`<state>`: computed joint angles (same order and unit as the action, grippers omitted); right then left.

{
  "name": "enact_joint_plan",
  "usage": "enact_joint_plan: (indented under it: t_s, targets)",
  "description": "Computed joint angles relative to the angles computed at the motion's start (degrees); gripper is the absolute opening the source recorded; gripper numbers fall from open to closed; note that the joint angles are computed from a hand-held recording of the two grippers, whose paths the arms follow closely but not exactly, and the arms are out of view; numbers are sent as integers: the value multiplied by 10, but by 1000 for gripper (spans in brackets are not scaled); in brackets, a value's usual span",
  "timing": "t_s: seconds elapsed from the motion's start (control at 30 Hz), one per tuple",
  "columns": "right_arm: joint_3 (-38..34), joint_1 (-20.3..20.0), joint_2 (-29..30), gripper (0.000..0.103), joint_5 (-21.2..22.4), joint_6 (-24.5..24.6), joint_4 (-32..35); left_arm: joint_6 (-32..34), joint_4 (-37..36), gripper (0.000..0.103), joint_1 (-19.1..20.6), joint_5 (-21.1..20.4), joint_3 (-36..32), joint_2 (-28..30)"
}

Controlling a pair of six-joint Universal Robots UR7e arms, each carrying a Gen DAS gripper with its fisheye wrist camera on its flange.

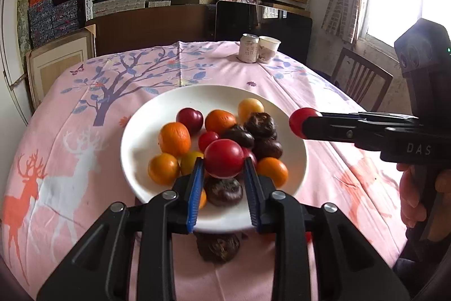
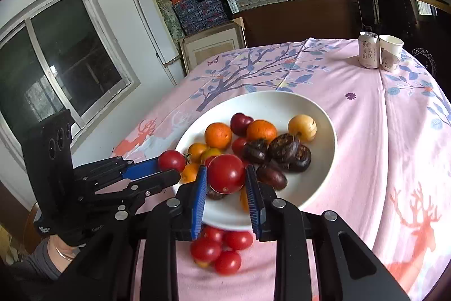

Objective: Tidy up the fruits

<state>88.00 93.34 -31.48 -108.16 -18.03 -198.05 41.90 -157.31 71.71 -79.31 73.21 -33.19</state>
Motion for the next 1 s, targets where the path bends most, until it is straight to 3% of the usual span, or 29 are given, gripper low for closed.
enact_joint_plan:
  t_s: [0.1,0.13,0.17,0.23,0.33,0.43,0.53,0.7,0.73,0.87,1.0]
  targets:
    - [-60,-10,22,29,-5,18,38,-12,38,29,-4,21,-74,47]
    - [-72,-14,27,30,-1,26,45,-18,53,37,-3,24,-94,58]
    - [-75,-18,27,38,8,36,50,-26,59,42,-2,25,-108,67]
    - [-59,-24,22,47,28,48,22,-38,45,59,1,17,-105,65]
    - [-20,-26,11,48,31,32,-18,-17,6,65,5,9,-56,38]
    - [36,-34,-3,51,42,29,-65,19,-13,66,11,14,4,4]
    - [88,-45,-8,52,50,26,-115,44,-17,66,15,46,47,-15]
    - [135,-58,-7,52,66,24,-157,59,-4,66,15,111,60,-5]
    - [142,-58,-7,52,74,17,-176,54,7,61,14,123,54,0]
    - [150,-51,-5,52,74,-27,-162,47,26,42,13,112,51,3]
    - [140,-27,16,52,49,-114,-165,49,9,41,16,76,79,-14]
